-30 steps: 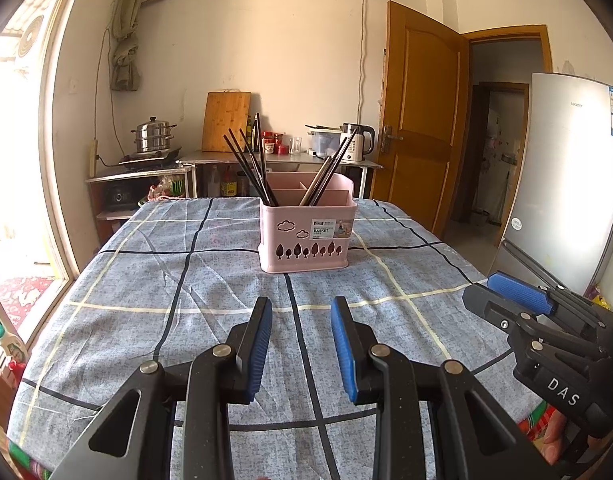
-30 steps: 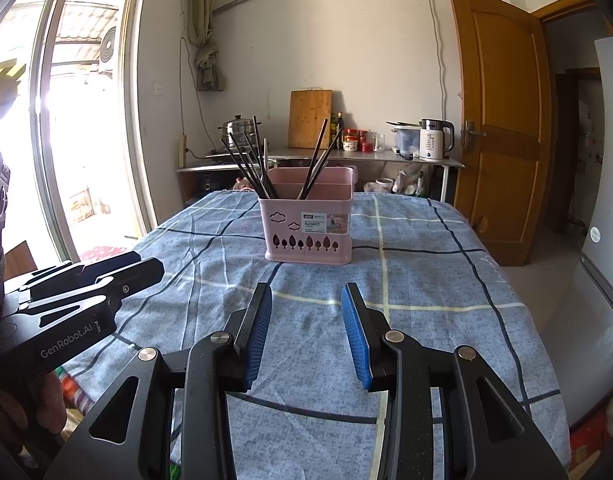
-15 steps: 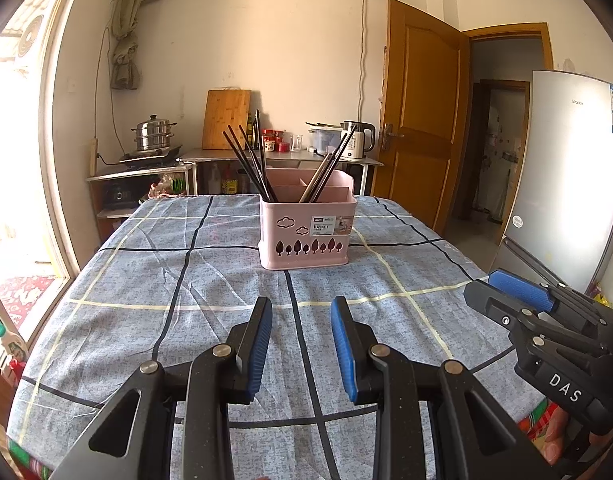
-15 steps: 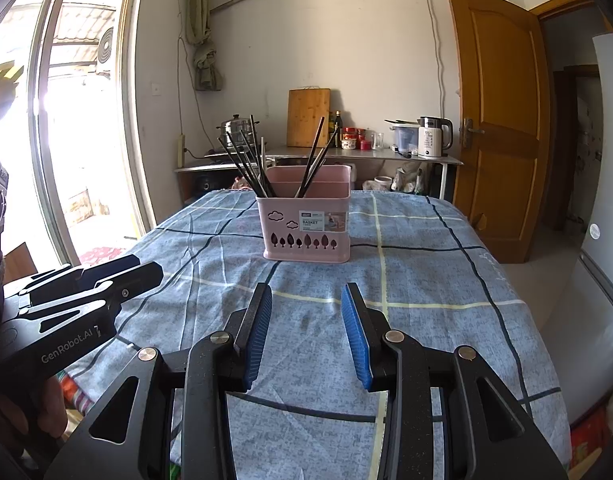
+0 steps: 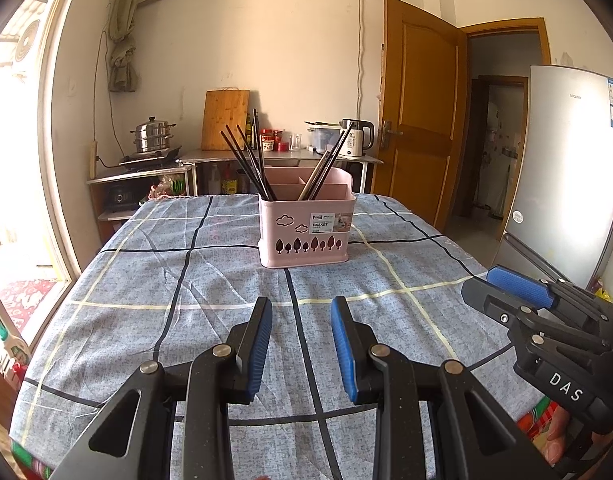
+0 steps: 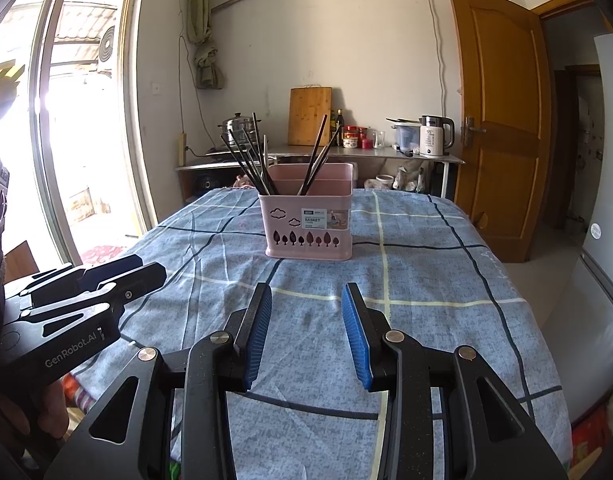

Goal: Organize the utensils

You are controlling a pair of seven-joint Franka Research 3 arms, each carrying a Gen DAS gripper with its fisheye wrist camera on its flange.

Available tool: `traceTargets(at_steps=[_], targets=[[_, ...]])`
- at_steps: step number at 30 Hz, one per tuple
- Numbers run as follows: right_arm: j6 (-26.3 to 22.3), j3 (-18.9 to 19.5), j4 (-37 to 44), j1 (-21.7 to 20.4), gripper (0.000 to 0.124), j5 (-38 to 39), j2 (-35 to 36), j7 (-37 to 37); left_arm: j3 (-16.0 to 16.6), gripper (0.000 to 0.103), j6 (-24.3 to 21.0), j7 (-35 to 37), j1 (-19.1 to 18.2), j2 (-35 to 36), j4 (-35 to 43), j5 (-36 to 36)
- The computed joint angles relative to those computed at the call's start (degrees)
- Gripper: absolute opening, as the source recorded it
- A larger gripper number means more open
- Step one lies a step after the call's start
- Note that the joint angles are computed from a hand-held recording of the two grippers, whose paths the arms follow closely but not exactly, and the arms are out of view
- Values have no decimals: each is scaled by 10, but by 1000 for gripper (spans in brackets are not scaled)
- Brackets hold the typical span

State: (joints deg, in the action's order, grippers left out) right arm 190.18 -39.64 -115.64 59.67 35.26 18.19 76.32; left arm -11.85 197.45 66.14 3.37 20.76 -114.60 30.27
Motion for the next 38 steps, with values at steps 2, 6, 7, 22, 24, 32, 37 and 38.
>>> traceTargets(at_steps=[2, 6, 7, 22, 24, 32, 37, 38], targets=[[-1, -2, 0, 2, 38, 0, 0, 0, 15, 30, 2, 9, -16, -2, -2, -9], [-1, -5, 0, 4, 38, 0, 1, 1, 15, 30, 1, 9, -16, -3, -4, -12], [-2, -8, 0, 8, 38, 0, 2, 2, 27, 30, 2, 15, -28, -5, -5, -21], [-3, -14, -2, 12, 38, -7, 2, 9, 33, 30, 2, 41, -37, -9, -15, -37], [-4, -16, -2, 15, 38, -7, 2, 10, 57, 30, 4, 58, -63, -11, -18, -57], [-1, -11, -6, 11, 38, -6, 2, 7, 33, 30, 0, 65, -44, -13, -23, -54], [0, -13, -7, 14, 38, 0, 3, 3, 22, 30, 2, 54, -30, -14, -26, -42], [0, -13, -7, 14, 38, 1, 2, 2, 11, 30, 1, 46, -19, -13, -25, -33]])
